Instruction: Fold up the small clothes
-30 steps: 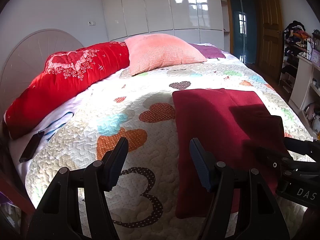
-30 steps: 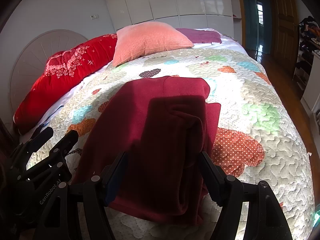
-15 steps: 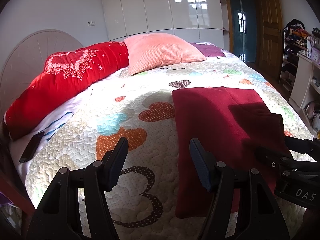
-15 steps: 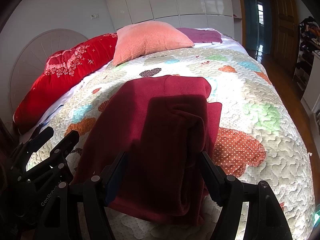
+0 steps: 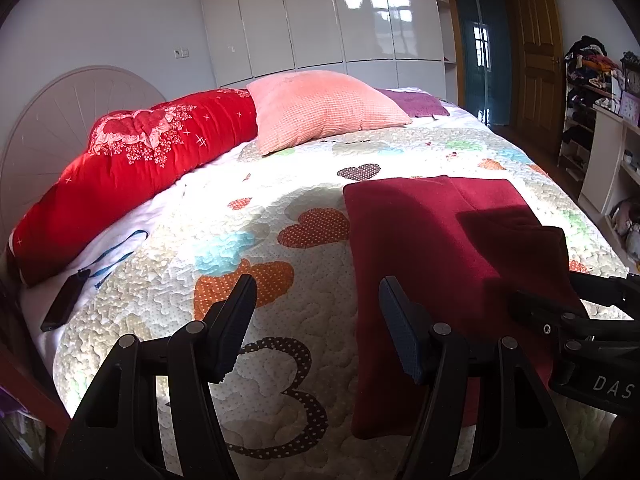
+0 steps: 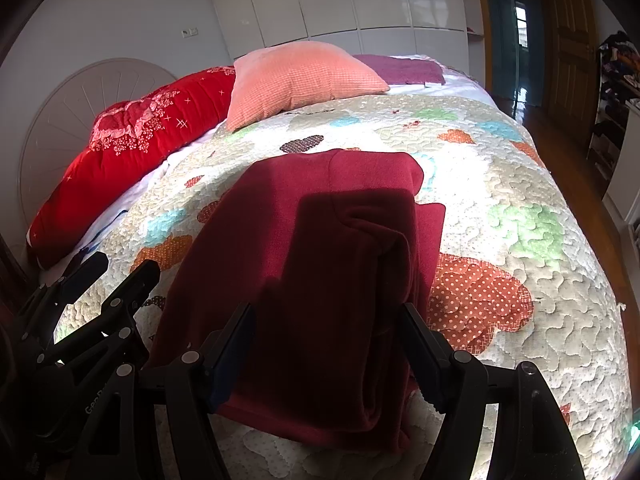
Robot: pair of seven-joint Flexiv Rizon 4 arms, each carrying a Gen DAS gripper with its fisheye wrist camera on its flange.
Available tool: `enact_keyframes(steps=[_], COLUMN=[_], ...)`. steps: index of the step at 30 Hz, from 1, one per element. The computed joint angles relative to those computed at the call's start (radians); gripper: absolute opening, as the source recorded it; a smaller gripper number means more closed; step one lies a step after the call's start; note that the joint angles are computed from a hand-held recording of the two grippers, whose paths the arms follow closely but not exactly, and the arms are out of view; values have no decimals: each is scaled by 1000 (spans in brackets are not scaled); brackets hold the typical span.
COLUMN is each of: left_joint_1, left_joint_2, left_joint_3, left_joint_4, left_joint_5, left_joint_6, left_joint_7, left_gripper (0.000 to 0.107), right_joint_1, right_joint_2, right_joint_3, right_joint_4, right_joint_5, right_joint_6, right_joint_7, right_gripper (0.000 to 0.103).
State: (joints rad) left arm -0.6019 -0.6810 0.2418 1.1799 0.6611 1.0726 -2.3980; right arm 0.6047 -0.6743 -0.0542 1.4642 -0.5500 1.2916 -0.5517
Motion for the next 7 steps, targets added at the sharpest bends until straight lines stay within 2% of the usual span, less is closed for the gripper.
enact_keyframes(steps=[7], left_joint_1=[34], left_joint_2=[0], left_joint_3=[-38], left_joint_4=[12], left_joint_5=[-64], left_joint_6=[4], left_joint_7=[49], left_gripper=[64], right_joint_1=[2], right_joint_2=[3], right_joint_3=[0], right_joint_4=[3], right_joint_5=[0], right_joint_6=[0], right_joint_7=[1], right_gripper=[70])
